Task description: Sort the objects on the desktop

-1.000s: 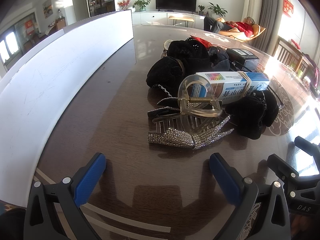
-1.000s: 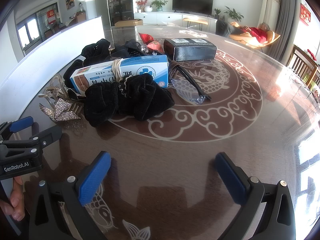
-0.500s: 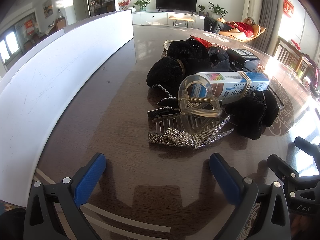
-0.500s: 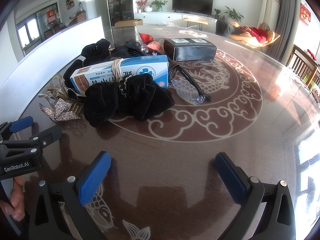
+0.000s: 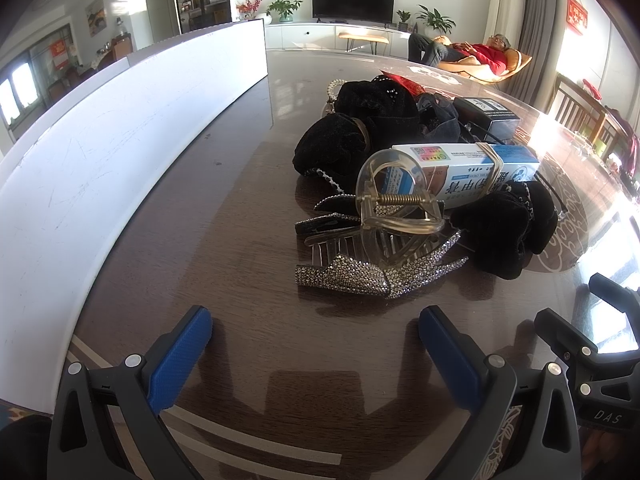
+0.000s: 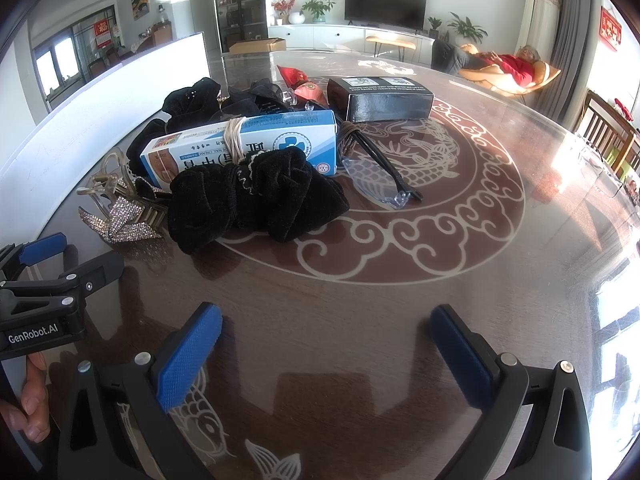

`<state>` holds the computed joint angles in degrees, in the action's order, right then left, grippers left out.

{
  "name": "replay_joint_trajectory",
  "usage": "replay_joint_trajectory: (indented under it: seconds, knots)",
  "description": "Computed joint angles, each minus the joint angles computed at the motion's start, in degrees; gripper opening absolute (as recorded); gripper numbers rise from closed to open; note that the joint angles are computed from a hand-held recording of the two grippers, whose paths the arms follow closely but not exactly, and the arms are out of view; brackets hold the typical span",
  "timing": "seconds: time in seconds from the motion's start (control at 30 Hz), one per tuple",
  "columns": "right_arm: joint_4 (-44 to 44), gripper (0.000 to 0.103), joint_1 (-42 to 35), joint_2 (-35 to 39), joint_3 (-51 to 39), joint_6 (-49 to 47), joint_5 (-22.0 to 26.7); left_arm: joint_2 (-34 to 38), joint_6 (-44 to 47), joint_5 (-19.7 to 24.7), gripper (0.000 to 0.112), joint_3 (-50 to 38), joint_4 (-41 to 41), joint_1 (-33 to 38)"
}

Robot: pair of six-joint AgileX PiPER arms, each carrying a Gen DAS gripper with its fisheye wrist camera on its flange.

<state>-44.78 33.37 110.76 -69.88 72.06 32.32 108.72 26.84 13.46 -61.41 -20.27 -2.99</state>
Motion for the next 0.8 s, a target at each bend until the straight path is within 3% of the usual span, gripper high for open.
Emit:
replay_joint_trajectory:
  seconds: [0.8]
  knots:
    - [-0.03,0.103,0.0,-0.03,0.06,0.03,-0.03,0.59,-0.62,-0.23,0.103,-0.63,0.35,-0.09]
